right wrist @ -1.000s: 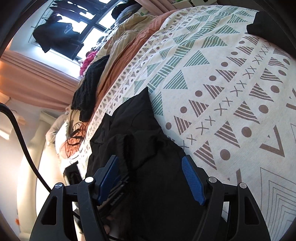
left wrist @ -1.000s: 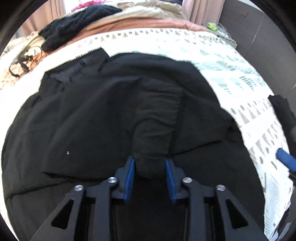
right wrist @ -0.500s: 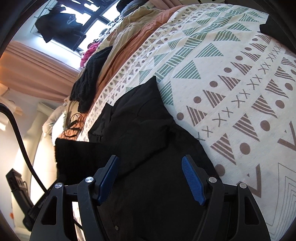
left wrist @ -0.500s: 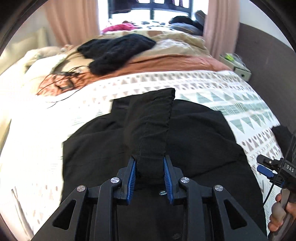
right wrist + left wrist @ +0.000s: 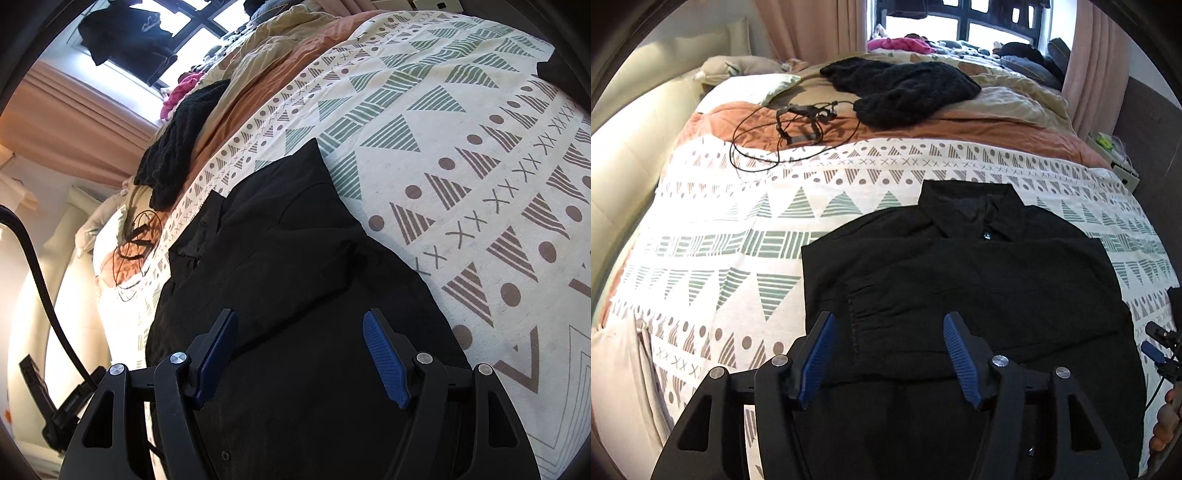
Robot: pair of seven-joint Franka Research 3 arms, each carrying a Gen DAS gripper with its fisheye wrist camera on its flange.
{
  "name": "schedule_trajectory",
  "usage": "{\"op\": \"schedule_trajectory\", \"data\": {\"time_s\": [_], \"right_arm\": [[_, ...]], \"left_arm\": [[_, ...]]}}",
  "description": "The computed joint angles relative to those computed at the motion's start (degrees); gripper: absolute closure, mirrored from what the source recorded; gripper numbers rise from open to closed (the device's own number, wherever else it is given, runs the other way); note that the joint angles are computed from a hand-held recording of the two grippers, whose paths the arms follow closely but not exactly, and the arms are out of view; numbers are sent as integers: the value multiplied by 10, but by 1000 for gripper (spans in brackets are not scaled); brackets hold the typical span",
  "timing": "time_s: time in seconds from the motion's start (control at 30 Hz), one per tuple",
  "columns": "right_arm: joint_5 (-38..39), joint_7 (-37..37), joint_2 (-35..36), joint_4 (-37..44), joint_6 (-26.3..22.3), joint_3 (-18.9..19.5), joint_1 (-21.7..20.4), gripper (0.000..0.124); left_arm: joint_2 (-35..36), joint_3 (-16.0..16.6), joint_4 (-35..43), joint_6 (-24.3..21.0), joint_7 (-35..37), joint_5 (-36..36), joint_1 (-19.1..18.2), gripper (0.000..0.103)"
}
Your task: Fold large clothes
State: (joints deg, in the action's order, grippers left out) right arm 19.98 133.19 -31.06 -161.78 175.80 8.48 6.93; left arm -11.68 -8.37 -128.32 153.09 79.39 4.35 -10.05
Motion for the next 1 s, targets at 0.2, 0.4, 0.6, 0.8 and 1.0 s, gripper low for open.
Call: {"op": "schedule_trajectory", "data": {"time_s": [0.2,0.4,0.6,0.8,1.0], "right_arm": [[0,-6,12,4,4,-2,3,53],[-10,2,18,7,-12,4,-18,53],[-18,2,16,6,-15,-2,-18,53],[-11,-5,17,7,-16,-13,-1,53],[-16,-1,-3,-3,-21,8,-12,53]], "left_arm": [[32,6,-12,21,20,-31,-2,41],[98,-11,12,6,-41,18,13,41],[107,-10,5,0,-131,117,28,41],[41,2,-21,-23,-134,126,37,41],[-63,28,-72,-45,-52,36,27,41]]}}
